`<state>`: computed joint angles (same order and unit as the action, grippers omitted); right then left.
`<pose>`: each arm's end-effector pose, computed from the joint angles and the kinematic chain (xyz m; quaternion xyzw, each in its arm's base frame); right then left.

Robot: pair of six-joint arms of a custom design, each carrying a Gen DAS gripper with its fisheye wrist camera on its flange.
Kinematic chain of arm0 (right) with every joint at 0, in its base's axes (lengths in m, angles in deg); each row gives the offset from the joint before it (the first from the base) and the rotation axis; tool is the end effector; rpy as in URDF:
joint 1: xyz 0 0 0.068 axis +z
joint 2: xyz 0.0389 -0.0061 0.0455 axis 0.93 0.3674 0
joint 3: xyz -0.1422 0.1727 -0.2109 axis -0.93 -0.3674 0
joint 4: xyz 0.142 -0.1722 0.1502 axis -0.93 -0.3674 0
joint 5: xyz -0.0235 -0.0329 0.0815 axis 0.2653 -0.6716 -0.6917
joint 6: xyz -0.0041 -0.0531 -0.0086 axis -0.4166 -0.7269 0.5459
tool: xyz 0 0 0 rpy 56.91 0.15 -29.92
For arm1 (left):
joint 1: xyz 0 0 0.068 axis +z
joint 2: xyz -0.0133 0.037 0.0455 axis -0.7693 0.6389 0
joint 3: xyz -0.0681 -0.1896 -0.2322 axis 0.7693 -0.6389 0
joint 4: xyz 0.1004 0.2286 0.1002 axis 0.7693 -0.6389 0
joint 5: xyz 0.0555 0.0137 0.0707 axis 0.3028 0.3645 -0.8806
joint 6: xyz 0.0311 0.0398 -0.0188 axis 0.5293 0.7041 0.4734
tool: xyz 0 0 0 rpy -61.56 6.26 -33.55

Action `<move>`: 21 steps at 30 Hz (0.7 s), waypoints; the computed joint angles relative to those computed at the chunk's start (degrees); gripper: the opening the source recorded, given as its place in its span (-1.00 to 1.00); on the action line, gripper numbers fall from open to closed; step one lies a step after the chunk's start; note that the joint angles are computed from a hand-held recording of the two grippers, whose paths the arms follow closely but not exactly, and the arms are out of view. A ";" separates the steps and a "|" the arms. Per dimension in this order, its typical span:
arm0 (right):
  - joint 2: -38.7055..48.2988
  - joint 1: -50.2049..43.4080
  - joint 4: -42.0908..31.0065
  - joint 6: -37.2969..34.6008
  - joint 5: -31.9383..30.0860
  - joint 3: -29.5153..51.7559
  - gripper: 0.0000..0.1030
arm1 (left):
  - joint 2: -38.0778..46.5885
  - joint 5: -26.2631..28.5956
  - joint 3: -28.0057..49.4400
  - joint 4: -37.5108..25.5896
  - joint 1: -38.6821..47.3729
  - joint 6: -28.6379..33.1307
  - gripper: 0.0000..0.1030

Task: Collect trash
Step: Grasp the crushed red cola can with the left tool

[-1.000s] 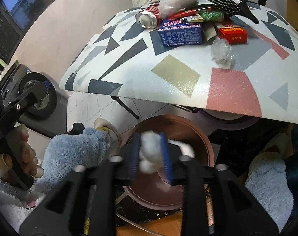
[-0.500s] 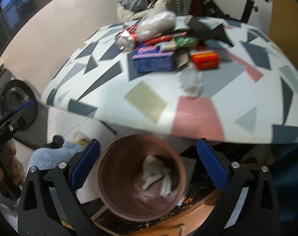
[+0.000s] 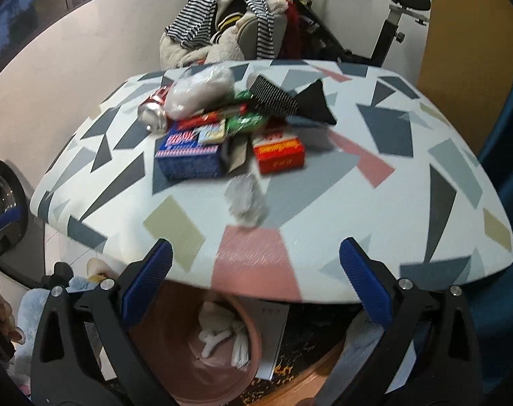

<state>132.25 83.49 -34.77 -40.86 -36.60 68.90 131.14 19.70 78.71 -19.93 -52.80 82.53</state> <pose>0.2943 0.0763 0.2043 0.0086 0.9446 0.0494 0.3244 0.2723 -0.0225 0.2046 0.0860 0.9081 -0.1433 0.3838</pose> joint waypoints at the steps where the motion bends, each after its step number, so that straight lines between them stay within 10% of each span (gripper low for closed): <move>1: 0.27 -0.42 0.11 -0.58 -0.05 0.41 0.89 | 0.76 -0.03 0.60 -0.06 0.10 -0.09 0.88; 9: 8.04 -7.28 -0.49 -5.40 -7.17 12.10 0.86 | 6.00 -0.43 4.87 -0.55 1.59 -1.17 0.88; 21: 29.60 -8.52 -7.34 -6.20 -10.16 39.92 0.08 | 11.28 -0.02 9.50 -1.35 4.49 -4.30 0.88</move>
